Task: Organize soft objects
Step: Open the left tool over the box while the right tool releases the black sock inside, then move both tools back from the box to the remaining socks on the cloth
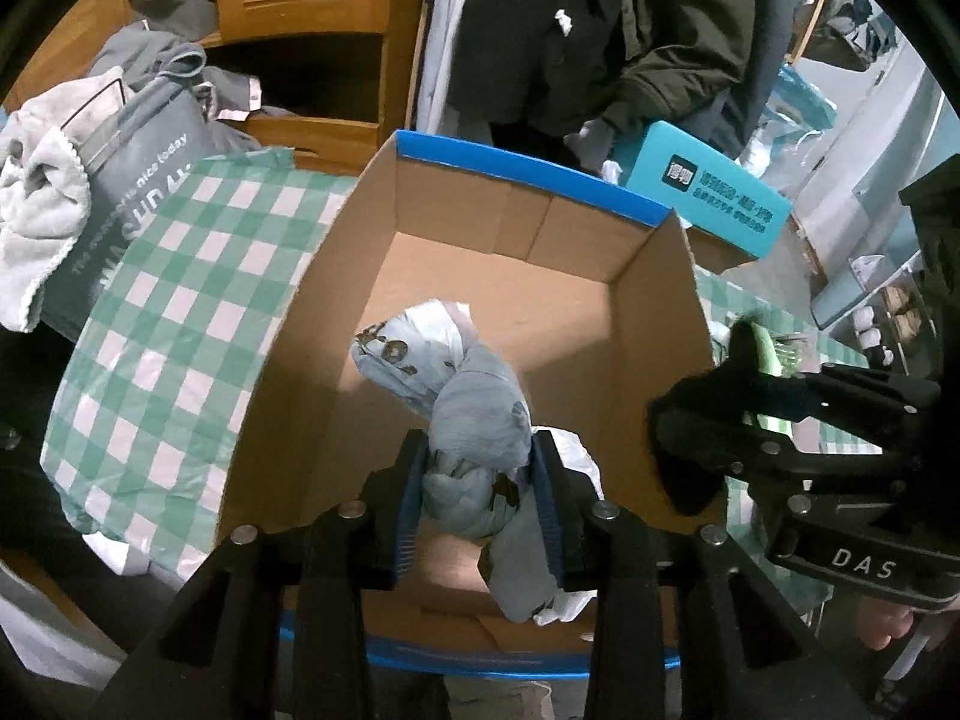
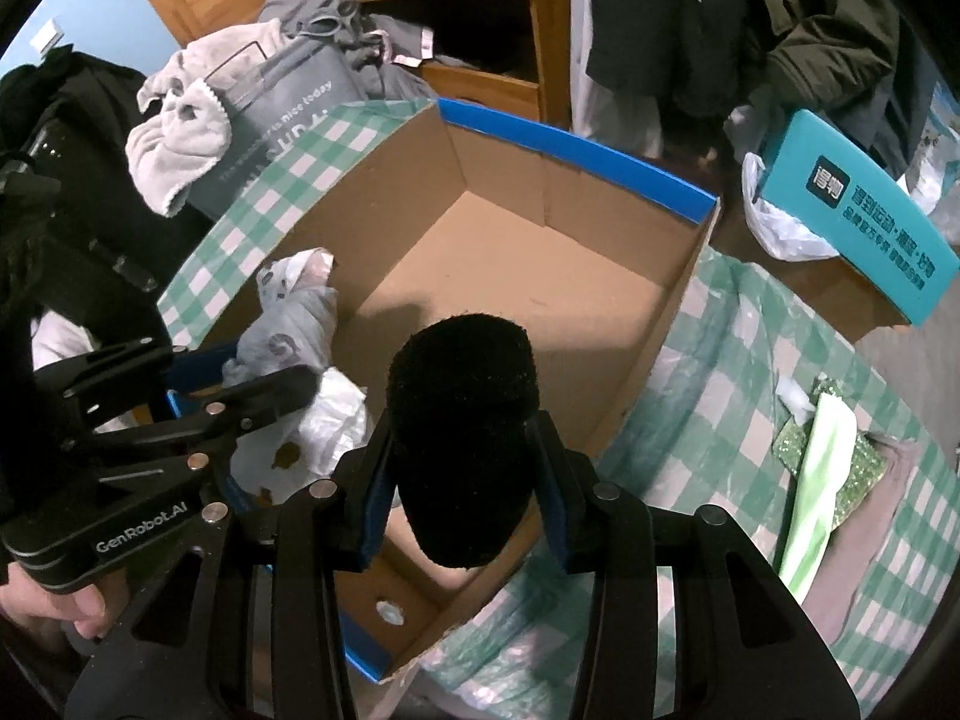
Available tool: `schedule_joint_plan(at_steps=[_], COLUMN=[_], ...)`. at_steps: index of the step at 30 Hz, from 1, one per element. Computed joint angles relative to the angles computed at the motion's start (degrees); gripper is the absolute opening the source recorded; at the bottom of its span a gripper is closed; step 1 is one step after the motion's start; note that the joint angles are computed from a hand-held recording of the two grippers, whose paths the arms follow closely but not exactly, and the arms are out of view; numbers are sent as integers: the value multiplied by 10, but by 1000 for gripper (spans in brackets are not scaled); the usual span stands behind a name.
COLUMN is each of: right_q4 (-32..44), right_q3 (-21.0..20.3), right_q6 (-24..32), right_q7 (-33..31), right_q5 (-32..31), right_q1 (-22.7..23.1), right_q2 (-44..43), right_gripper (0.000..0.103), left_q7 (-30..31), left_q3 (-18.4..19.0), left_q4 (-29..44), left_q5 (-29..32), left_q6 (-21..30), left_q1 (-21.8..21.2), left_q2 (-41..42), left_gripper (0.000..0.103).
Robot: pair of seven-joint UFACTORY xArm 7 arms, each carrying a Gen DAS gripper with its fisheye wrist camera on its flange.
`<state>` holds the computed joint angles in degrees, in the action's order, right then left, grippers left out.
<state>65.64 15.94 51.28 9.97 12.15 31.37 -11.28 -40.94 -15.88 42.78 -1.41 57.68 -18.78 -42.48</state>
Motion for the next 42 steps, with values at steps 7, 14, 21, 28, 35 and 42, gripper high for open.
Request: schedule_joint_plan(at_steps=[7,14,21,28,35,42], right_q4=[-9,-20,-42,-67,-93,-132], right_q3=[-3,-9,-15,-24,-33,-45], right_q6=[-11,-14,-11,-6,-3,2], right_q7=[10,17,18,16,13,7], right_q5=[-4,-6,-2,3,9,13], right_q1=[-5,-13,-21,-31,-41,-53], right_q2=[-9,-25,-50,-76,-107,-147], right_gripper=[67,68,69,69,73,73], left_q7=[-9,-10,-12,-13,-18,-25], left_q3=[-12,-12,-21,-29,-37,-46], left_q4=[12,19,35,53,71,96], left_q5=[19,20,25,27,31,38], left_q6=[11,5,2,-5,-11,-15], left_q1=[7,3,-2,-12,-22,-33], left_q2=[3,9,23,44,69,102], left_gripper=[56,60,64,64,64,64])
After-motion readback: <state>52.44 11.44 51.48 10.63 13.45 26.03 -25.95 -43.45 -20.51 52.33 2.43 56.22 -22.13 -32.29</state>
